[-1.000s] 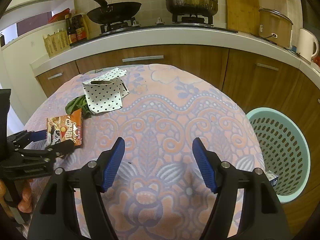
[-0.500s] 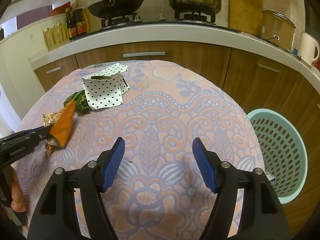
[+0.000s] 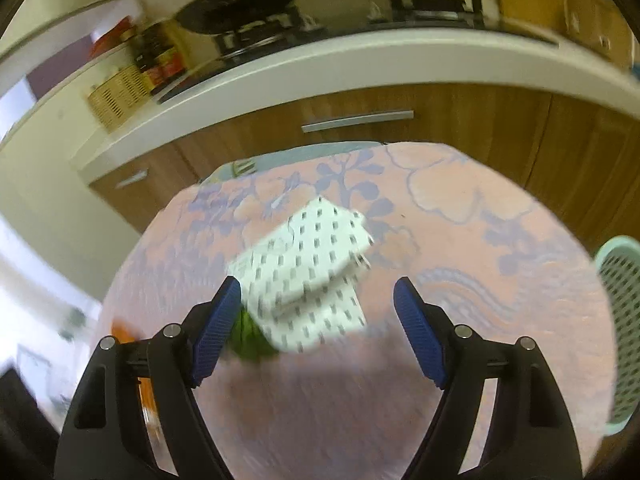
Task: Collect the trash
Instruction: 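Grasp the white polka-dot paper with the right tool while the left tool holds the snack bag, then carry both items over the wastebasket and open both tools to drop them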
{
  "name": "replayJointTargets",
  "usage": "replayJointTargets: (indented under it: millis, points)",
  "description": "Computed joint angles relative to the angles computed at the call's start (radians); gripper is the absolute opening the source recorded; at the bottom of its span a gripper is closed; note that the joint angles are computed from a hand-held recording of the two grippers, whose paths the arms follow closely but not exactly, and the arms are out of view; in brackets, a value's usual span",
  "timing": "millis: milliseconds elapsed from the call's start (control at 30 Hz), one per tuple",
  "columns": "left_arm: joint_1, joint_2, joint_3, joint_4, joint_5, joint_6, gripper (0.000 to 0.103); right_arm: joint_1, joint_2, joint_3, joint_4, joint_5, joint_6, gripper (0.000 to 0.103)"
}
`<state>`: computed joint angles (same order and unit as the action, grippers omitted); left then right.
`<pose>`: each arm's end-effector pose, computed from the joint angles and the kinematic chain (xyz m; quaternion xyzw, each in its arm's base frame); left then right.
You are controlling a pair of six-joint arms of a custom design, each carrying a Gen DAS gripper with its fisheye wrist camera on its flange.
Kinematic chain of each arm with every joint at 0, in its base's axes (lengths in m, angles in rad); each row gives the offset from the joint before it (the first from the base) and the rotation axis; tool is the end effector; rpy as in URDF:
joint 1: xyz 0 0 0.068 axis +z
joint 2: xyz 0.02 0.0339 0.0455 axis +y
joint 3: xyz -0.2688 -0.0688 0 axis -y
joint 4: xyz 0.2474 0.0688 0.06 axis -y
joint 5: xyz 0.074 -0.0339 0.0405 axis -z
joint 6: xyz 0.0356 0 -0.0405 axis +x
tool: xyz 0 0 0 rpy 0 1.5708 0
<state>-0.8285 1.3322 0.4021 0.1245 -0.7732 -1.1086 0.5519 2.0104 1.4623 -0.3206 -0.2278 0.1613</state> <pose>0.1680 -0.1463 0.1405 -0.2593 0.8312 -0.0868 0.4841 0.3764 0.2412 0.1961 -0.2194 0.9076 0.2193 0.2829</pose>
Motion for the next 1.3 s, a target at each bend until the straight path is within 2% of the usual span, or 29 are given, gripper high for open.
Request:
replayJointTargets:
  millis: [100, 167, 200, 233, 333, 533, 667, 800, 900, 1000, 1300]
  points:
    - [-0.015, 0.018, 0.026, -0.028, -0.022, 0.013, 0.021, 0.01, 0.07, 0.083, -0.024, -0.015, 0.053, 0.074]
    - [-0.015, 0.009, 0.018, -0.022, -0.02, 0.013, 0.021, 0.025, 0.103, 0.124, -0.043, 0.007, 0.048, 0.052]
    - [-0.013, 0.001, 0.009, -0.015, -0.016, 0.009, 0.021, 0.033, 0.11, 0.136, -0.054, 0.024, 0.031, 0.023]
    - [-0.01, -0.008, -0.001, -0.008, -0.011, 0.005, 0.021, 0.045, 0.111, 0.137, -0.064, 0.057, 0.001, 0.016]
    - [-0.002, -0.018, -0.014, 0.008, -0.001, 0.002, 0.021, 0.027, 0.043, 0.04, 0.001, 0.061, -0.032, 0.008]
    - [0.0, -0.008, -0.005, 0.001, 0.001, 0.009, 0.021, -0.068, -0.172, -0.215, 0.137, -0.003, -0.065, 0.004]
    - [-0.007, -0.005, 0.002, -0.013, -0.009, 0.008, 0.021, -0.14, -0.252, -0.31, 0.164, -0.062, -0.075, 0.004]
    - [-0.023, 0.008, 0.022, -0.013, -0.012, 0.04, 0.021, -0.192, -0.312, -0.383, 0.186, -0.092, -0.098, 0.004]
    - [-0.05, 0.04, 0.069, -0.056, -0.032, 0.06, 0.021, -0.218, -0.369, -0.441, 0.202, -0.091, -0.127, 0.004]
    - [-0.073, 0.047, 0.084, -0.017, -0.004, 0.084, 0.021, -0.251, -0.44, -0.5, 0.215, -0.095, -0.16, 0.004]
    - [-0.129, 0.158, 0.308, -0.073, 0.016, 0.204, 0.021, -0.428, -0.611, -0.608, 0.217, -0.139, -0.258, 0.004]
